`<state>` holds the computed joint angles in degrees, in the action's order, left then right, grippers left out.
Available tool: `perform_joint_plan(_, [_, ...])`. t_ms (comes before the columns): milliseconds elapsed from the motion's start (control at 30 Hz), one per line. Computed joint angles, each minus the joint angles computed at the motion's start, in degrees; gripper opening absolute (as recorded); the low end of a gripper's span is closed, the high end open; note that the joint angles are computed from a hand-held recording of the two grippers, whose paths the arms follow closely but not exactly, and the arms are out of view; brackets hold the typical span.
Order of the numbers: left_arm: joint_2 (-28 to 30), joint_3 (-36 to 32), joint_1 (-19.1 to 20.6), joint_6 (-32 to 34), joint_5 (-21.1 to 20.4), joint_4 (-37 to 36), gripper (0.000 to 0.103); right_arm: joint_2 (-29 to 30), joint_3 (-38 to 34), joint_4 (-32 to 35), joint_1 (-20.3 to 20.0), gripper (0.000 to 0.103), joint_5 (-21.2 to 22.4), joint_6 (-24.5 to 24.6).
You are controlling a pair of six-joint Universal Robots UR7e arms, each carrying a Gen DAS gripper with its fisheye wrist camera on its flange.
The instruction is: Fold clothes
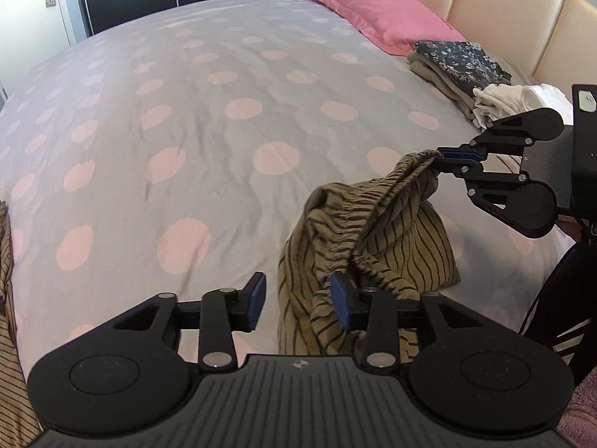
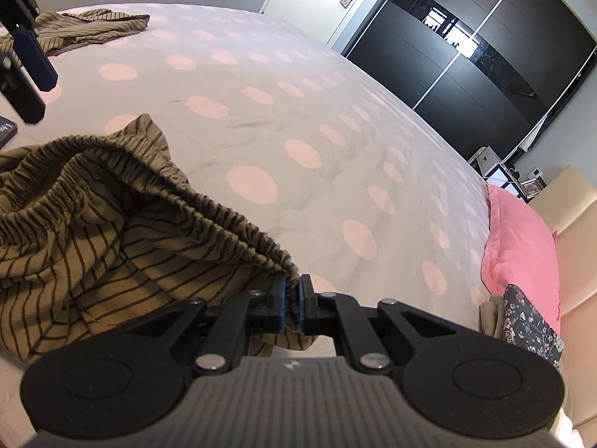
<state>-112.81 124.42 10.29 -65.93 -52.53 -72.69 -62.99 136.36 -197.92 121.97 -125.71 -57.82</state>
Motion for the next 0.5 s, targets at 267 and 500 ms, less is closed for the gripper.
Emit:
perform_joint_plan(267, [0.44,3.28,-5.89,-6.6,0.04,-0.75,0.048,-0.75,0.14,0.33,-0.12,0.008,-0.26,0.73])
perform_joint_plan(500, [5.61,4.9,-9.99,-19.61,-0.83,2.78,0.055,-1.18,0.72,-0.45,0.22,0.008,0.92,-0.29])
